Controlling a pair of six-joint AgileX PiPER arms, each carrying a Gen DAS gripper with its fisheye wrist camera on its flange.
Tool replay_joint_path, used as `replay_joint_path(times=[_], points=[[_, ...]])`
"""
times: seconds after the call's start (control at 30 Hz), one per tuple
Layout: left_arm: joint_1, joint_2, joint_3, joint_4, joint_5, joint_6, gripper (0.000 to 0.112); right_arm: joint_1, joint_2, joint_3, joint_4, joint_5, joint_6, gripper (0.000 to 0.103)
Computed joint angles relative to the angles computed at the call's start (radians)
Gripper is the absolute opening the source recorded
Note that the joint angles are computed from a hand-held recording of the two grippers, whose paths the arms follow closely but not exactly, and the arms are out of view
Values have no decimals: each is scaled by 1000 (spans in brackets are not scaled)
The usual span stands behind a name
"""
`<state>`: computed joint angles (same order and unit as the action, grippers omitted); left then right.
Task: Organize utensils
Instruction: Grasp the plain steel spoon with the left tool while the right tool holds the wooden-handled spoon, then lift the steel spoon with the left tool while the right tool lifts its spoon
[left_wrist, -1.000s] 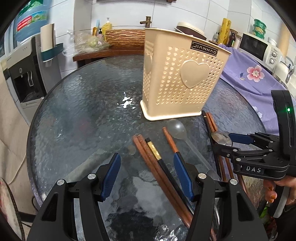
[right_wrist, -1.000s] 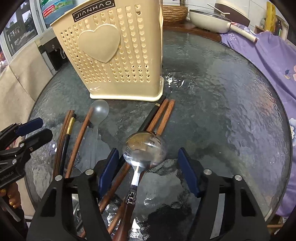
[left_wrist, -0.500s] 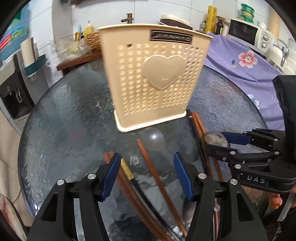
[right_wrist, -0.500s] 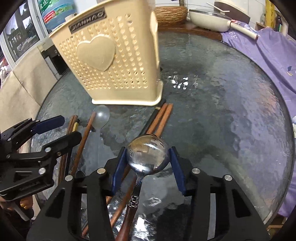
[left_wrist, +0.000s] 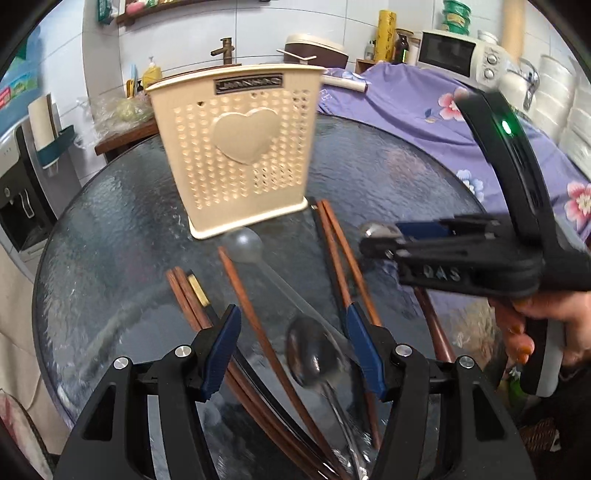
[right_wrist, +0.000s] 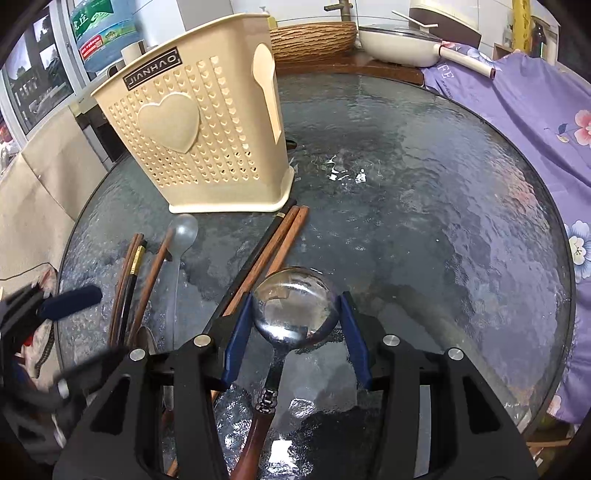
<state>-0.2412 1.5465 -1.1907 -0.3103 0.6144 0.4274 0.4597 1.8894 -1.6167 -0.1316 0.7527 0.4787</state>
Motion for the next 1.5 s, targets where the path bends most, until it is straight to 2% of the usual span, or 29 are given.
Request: replay_joint_path(times=[0.1, 0.17, 0.2, 0.27, 0.57, 0.87, 0.93, 1.0, 1.1, 1.17, 1.2, 1.27, 1.5], points=[[-45, -6, 40, 59, -41, -80, 57, 14, -15, 23, -31, -12, 35, 48], [-62, 2, 53, 101, -62, -133, 51, 17, -28, 44, -38, -20, 50, 48], [-64, 9, 55, 90, -64, -135, 46, 20, -34, 55, -44, -24, 58, 48], [-63, 17, 55, 67, -58, -126, 43, 25, -48, 79, -57, -32, 75, 48], [-93, 31, 62, 158, -87, -227, 43, 34, -66, 113, -68, -43, 86, 48], [-95, 8, 74, 183, -117, -251, 41, 34, -78, 126, -66, -52, 88, 48], [-99, 10, 69, 199, -112, -263, 51, 34, -76, 124, -62, -52, 85, 48], [-117, 16, 70, 276, -118, -332, 53, 32, -74, 124, -56, -53, 80, 48], [-119, 22, 75, 266, -111, -324, 52, 33, -73, 125, -56, -54, 82, 48], [-125, 20, 83, 290, -124, -343, 46, 34, -73, 126, -57, -54, 84, 48], [-119, 21, 80, 260, -118, -320, 40, 35, -73, 127, -59, -55, 87, 48], [-108, 24, 74, 214, -108, -284, 35, 35, -74, 128, -60, -56, 89, 48], [-88, 14, 73, 152, -106, -235, 35, 35, -89, 143, -58, -66, 81, 48]])
